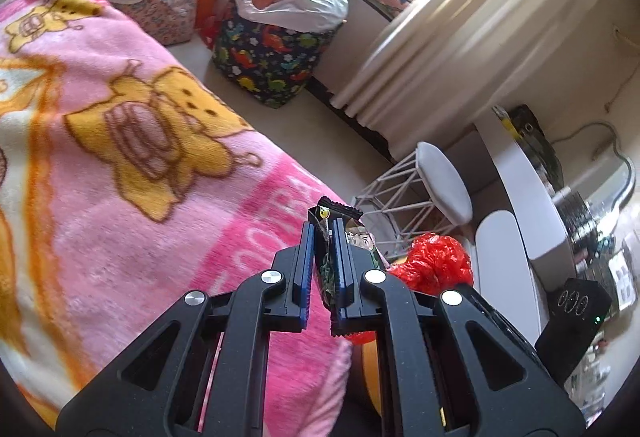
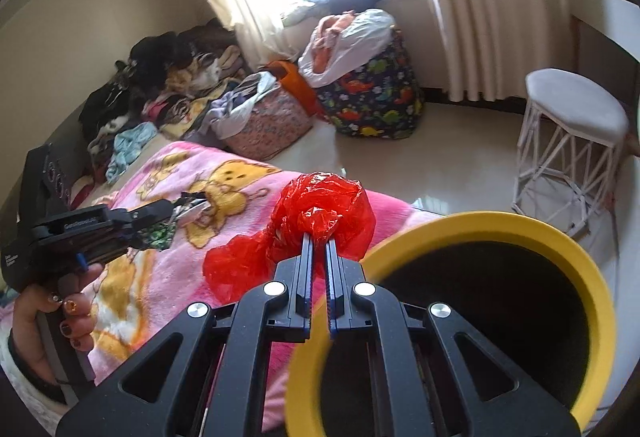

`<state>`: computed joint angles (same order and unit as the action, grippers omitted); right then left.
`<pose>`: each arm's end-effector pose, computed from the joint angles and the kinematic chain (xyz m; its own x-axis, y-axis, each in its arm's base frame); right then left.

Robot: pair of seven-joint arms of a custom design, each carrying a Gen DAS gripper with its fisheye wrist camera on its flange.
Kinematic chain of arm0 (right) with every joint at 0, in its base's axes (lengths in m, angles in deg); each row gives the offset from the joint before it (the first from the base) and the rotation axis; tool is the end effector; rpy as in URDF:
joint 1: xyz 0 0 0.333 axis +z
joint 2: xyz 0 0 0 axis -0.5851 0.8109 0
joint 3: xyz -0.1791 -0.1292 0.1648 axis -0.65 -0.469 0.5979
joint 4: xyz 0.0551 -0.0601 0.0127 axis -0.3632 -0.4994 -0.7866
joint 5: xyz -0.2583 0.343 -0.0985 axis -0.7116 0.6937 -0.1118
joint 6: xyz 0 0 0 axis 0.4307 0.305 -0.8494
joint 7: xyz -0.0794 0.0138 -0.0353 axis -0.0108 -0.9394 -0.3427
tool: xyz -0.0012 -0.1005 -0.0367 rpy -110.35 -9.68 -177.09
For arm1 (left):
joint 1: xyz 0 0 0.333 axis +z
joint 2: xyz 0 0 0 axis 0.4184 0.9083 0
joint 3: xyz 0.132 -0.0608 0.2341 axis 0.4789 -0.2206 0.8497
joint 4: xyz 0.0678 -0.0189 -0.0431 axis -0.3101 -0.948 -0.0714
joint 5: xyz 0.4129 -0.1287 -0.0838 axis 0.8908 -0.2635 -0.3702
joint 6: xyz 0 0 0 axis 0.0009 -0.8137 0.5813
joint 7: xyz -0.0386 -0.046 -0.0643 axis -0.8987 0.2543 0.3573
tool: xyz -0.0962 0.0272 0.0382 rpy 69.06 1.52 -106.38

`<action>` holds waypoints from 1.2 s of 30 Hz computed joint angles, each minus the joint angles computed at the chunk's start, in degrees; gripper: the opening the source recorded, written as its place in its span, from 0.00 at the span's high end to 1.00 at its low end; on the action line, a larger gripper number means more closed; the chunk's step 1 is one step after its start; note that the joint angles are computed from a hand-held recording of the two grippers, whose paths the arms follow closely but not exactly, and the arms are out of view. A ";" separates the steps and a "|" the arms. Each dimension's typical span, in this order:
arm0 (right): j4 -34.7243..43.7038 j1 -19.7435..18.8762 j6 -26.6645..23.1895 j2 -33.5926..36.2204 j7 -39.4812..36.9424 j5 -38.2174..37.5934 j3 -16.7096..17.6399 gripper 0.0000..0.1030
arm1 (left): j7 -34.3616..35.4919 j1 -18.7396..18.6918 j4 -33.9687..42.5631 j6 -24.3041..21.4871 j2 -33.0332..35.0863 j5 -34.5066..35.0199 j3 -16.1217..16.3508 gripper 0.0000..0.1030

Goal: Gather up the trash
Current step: 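Carry the green packet and red mesh bag with both tools over the yellow bin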

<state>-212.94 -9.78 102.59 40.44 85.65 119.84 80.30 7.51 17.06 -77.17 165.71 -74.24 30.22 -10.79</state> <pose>0.5265 0.2429 0.4839 0.5665 -0.7628 -0.3118 -0.6604 -0.1939 -0.7254 0.4351 -0.0674 0.4860 0.2773 -0.7832 0.5565 -0.5735 -0.5996 -0.5581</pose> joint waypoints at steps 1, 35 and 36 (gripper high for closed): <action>-0.64 -0.21 0.17 -0.63 0.11 0.10 -0.17 0.94 | -0.04 -0.15 0.21 -0.01 0.15 0.12 -0.30 0.95; -12.84 -1.94 7.71 -9.40 7.68 -7.68 -5.89 0.95 | 0.36 -6.08 8.54 -1.39 9.17 7.01 -7.47 0.95; -13.09 -2.17 8.16 -9.41 8.21 -8.35 -5.89 0.94 | 0.28 -6.12 8.79 -1.41 9.53 7.15 -7.71 0.95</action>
